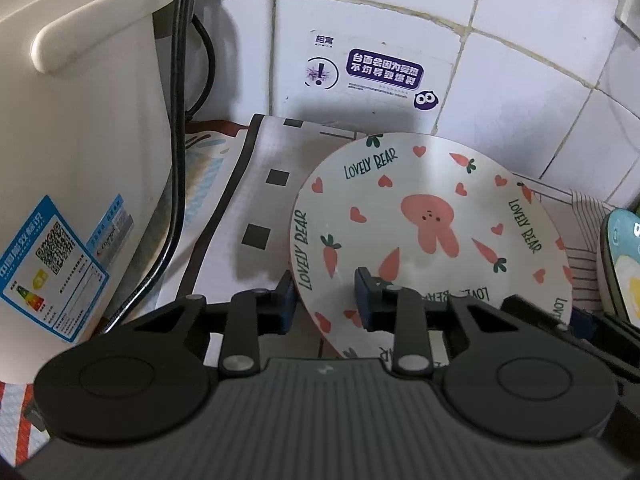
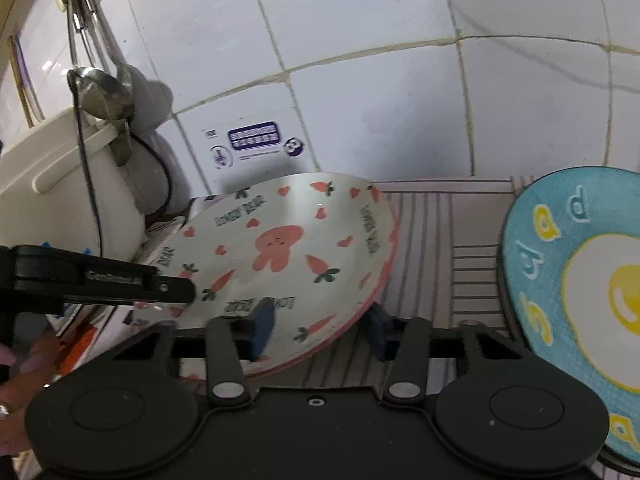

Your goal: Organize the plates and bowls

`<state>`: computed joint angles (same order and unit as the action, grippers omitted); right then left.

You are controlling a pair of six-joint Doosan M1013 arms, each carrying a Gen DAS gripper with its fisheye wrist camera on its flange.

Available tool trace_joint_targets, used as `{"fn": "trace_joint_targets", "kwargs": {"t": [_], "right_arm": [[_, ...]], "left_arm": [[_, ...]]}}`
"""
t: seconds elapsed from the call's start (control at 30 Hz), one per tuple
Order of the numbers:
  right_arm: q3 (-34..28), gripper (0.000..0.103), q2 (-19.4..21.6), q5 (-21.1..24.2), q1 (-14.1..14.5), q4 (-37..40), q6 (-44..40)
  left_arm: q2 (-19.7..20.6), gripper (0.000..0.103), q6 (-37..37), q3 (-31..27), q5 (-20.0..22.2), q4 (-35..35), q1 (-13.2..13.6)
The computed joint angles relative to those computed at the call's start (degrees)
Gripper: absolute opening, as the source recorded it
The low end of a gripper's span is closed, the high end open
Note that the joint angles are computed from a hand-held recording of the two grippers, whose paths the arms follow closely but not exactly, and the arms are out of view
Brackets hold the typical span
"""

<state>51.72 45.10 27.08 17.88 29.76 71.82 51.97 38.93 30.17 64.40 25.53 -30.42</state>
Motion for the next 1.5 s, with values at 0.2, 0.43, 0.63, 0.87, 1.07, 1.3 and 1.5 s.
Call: {"fn": "trace_joint_targets", "kwargs": {"t": [0.2, 0.43, 0.63, 0.87, 1.07, 1.3, 1.5], "right_arm": [[0.0, 0.032, 0.1, 0.6, -0.7, 3.0, -1.2], [-1.4, 0.029, 0.2, 5.7, -1.5, 4.1, -3.9], [-0.5, 0.029, -0.5, 7.6, -2.2, 7.6, -8.3], [3.1, 0.029, -2.8, 6.9, -2.8, 13.1, -12.8], [7.0, 0.029, -5.4, 5.8, -3.6, 17.4, -16.7], [11.0, 0.029, -8.5, 4.2, -4.9, 19.4, -19.2], [14.6, 0.029, -11.5, 3.1, -6.2, 20.1, -21.2]], "left_arm": [[0.4, 0.029, -2.2, -1.1, 1.3, -0.4, 0.0], [1.5, 0.029, 0.1, -4.4, 5.6, -2.6, -0.2], [-0.3, 0.029, -1.3, -1.8, 6.0, -2.1, -1.2], [-2.1, 0.029, -1.6, -0.4, 7.0, -1.6, -2.4], [-3.9, 0.029, -2.5, 1.8, 5.4, -3.2, -3.2], [-4.2, 0.029, -1.8, 1.7, 4.6, -3.3, -4.7], [-1.4, 0.029, 2.5, -5.7, 8.1, -5.4, -5.9]]}}
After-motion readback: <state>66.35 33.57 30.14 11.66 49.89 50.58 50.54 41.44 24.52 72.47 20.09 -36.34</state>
